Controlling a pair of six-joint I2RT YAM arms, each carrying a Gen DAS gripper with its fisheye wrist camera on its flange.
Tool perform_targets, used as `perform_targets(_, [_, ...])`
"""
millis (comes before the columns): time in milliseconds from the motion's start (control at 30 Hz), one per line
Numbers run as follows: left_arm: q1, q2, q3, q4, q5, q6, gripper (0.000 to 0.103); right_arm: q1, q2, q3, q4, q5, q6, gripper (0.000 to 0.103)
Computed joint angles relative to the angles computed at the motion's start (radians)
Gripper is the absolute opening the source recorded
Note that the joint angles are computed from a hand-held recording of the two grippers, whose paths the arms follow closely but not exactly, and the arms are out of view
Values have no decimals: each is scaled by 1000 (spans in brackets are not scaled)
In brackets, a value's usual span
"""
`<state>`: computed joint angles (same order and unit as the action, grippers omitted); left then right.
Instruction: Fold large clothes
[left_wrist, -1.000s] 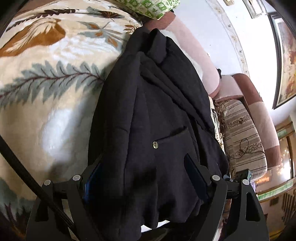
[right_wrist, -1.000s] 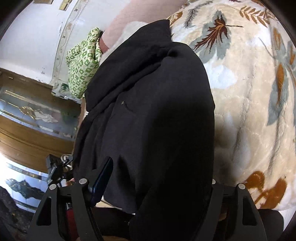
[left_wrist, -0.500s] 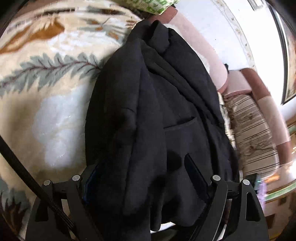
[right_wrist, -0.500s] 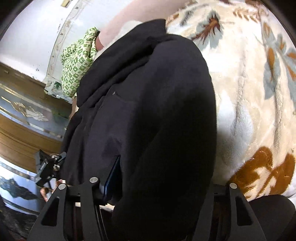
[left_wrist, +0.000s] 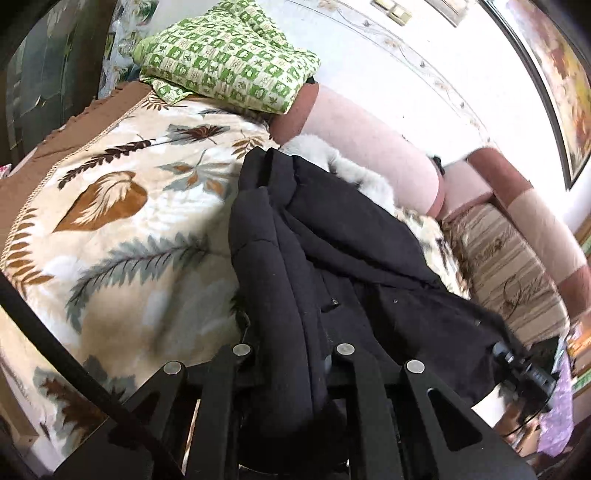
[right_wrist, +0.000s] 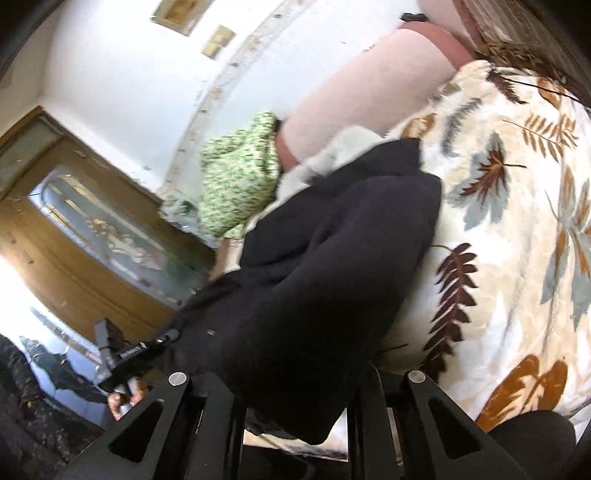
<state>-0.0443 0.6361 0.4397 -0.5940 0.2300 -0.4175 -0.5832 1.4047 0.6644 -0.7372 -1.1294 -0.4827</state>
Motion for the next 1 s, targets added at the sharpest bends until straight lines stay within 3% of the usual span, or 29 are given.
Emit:
perform_targets(67, [-52, -41, -57, -10, -64, -30, 13, -44, 26, 1, -84, 29, -130, 14])
perform_targets(133, [-38, -53, -130, -3, -86, -24, 13, -48, 23, -45, -21, 118, -140, 14])
perform_targets(233, [86, -41, -186, 13, 14, 25, 13, -54, 118, -55, 28, 197, -151, 14])
perform_targets(300, [154, -23, -156, 12, 70, 59, 14, -69, 144, -14, -15, 208, -187, 14])
perform_targets(400, [132, 44, -46, 45, 29, 52, 14, -20, 114, 75, -55, 153, -121, 14])
perform_targets(467, [124, 152, 41, 104, 11, 44, 14, 48, 80, 134, -9, 129, -2, 14])
perform_targets(600, [124, 527, 321, 233, 0, 19, 15, 227, 117, 296, 214, 177, 344, 13])
perform_targets(733, [108, 929, 701, 199, -68, -18, 15, 365, 350, 573, 337, 317, 598, 13])
perform_targets(900, [103, 1402, 1202, 58, -137, -70, 16, 428, 693, 957, 308, 448, 759, 14])
perform_targets(1000, [100, 1671, 1488, -48, -149, -102, 17, 452, 949, 1264, 188, 505, 809, 15])
